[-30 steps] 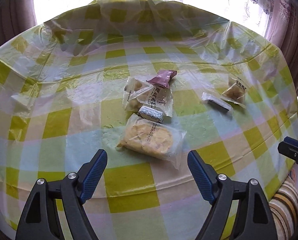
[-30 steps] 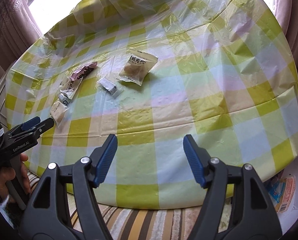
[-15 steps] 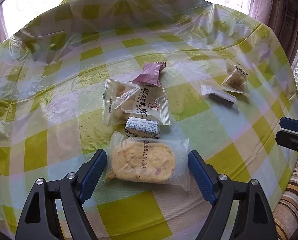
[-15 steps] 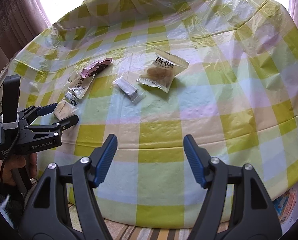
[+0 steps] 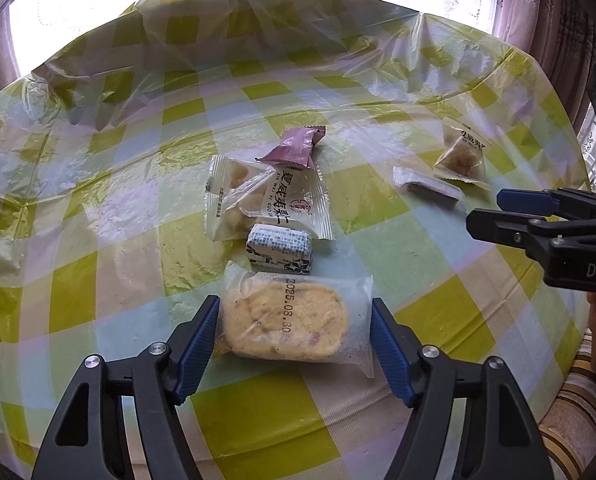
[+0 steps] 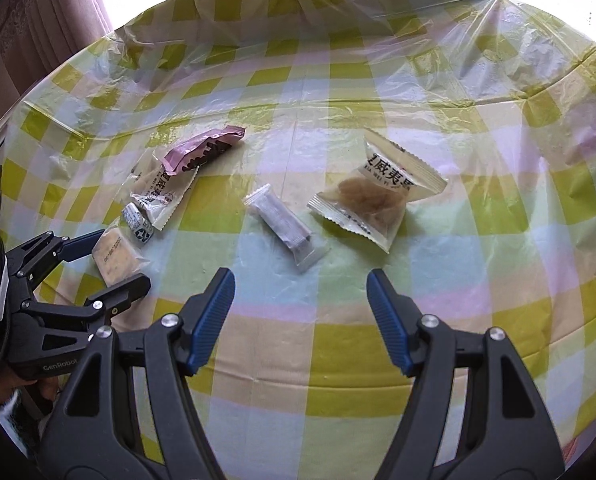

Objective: Organize snacks
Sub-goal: 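Move both open tools back over the remaining snacks, then lower left tool onto the round cake bag while right grasps white stick packet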

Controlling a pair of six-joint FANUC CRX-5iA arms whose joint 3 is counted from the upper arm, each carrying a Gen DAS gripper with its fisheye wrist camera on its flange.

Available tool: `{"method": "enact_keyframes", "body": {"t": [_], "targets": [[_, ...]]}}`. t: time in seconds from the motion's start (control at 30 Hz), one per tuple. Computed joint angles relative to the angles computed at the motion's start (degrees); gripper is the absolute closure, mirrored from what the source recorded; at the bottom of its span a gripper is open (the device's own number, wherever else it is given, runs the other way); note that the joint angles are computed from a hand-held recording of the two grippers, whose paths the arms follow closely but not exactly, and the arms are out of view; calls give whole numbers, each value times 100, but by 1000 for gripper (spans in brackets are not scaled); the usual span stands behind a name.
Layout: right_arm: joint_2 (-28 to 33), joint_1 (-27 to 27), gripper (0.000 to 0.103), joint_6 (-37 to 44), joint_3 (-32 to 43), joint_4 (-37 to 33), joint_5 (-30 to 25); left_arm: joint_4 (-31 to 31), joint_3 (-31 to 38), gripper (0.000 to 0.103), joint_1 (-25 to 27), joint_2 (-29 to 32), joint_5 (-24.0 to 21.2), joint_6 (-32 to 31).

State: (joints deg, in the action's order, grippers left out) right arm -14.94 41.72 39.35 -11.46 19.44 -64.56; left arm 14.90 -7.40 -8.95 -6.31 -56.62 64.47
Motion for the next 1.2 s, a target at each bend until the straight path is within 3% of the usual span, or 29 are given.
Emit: {"method": "enact_keyframes", "body": {"t": [0.3,0.4,0.63,1.03,1.2], "targets": [[356,-176,37,370,198,-49,150,138,-168,31,72,-156,-5,164],[496,-202,49,499,289,-78,150,221,-204,31,99,-182,-34,181],[680,-142,61,661,364,80,223,448,-336,31,193,-276,-70,254],[920,-139,63,907,501,272,258,450,-357,32,195,-308,-72,288],[934,-41,81,980,481,339,306,446,-352,32,202,-313,-94,326]]}}
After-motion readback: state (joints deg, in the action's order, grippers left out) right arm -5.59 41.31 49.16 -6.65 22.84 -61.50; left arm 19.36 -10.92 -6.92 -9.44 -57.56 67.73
